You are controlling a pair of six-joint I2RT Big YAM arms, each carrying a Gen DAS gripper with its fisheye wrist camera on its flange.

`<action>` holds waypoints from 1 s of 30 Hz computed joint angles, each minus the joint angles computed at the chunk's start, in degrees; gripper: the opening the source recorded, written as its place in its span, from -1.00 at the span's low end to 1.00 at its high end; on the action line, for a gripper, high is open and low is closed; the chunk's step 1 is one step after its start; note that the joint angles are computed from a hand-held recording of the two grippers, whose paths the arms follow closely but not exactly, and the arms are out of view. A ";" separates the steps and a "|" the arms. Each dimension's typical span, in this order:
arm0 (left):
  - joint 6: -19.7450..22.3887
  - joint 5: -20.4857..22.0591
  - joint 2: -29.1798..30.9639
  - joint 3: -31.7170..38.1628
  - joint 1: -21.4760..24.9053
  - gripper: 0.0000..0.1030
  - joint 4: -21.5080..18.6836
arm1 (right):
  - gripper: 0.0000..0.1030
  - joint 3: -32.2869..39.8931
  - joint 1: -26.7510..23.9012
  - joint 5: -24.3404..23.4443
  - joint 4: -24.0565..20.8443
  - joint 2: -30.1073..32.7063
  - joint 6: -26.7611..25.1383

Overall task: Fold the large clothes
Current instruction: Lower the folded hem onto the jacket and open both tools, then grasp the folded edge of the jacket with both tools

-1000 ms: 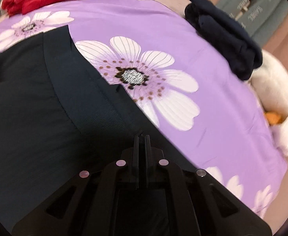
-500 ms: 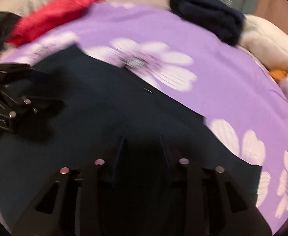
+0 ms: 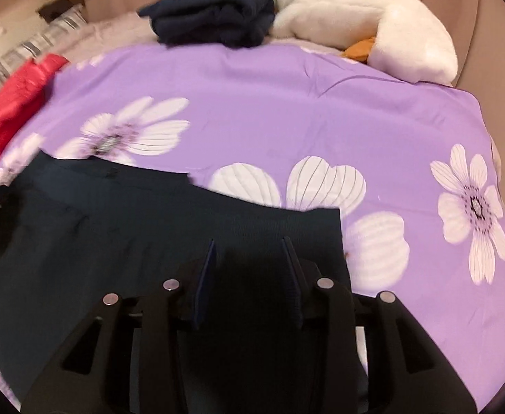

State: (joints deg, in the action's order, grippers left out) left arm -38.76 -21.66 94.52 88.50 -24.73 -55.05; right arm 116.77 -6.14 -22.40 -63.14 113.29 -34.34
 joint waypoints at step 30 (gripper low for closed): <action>-22.92 -2.09 -31.37 -35.34 -10.32 0.55 9.41 | 0.09 -27.48 -20.87 -12.52 -0.17 -17.91 0.86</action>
